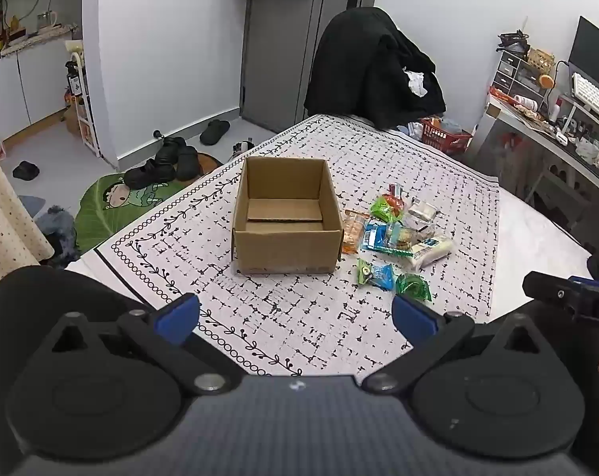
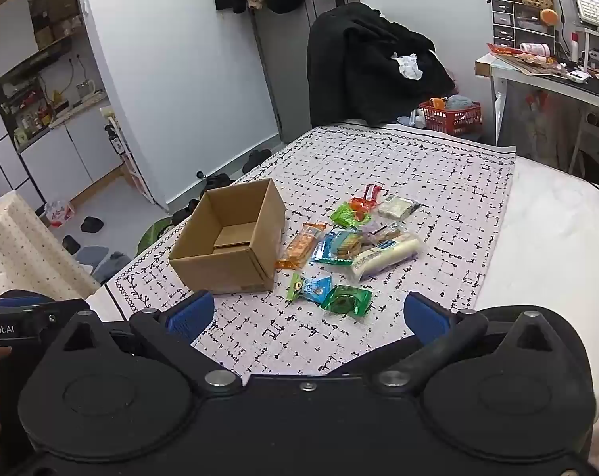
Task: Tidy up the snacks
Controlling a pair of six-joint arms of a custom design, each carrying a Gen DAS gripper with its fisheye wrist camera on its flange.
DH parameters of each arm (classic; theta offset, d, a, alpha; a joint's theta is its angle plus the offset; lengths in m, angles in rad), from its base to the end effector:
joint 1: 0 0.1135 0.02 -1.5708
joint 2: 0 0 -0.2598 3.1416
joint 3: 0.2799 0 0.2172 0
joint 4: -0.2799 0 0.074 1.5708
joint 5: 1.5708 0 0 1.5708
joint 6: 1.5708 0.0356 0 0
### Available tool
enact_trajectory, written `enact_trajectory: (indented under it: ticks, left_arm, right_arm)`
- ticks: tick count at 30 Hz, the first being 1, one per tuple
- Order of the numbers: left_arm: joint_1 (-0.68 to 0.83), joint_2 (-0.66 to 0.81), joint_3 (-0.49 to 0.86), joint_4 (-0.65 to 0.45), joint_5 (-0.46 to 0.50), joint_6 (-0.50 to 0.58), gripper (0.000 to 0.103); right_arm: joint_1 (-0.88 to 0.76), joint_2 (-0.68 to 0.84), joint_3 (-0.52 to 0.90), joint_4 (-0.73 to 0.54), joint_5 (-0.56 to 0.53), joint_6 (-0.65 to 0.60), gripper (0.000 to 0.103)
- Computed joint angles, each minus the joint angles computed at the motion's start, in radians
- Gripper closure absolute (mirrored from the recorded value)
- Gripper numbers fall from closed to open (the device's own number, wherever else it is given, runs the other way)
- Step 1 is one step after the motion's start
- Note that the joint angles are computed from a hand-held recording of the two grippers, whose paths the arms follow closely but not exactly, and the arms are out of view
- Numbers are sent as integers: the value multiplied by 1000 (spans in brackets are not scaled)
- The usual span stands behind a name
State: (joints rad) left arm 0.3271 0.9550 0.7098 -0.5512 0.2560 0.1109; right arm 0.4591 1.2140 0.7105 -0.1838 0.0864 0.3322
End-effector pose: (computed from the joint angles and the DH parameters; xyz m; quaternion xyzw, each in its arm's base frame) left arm 0.1571 0.0438 0.2556 -0.0512 0.9182 -0.0340 0.3912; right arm 0.2037 0.0972 0.2393 -0.0388 0.9025 0.1286 0.4092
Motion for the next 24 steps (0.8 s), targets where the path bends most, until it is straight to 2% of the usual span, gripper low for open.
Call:
enact_trajectory:
  ticks: [24]
  left_arm:
    - [6, 7, -8, -6, 12, -4, 0]
  right_arm:
    - [-5, -19, -15, 2, -19, -10, 0]
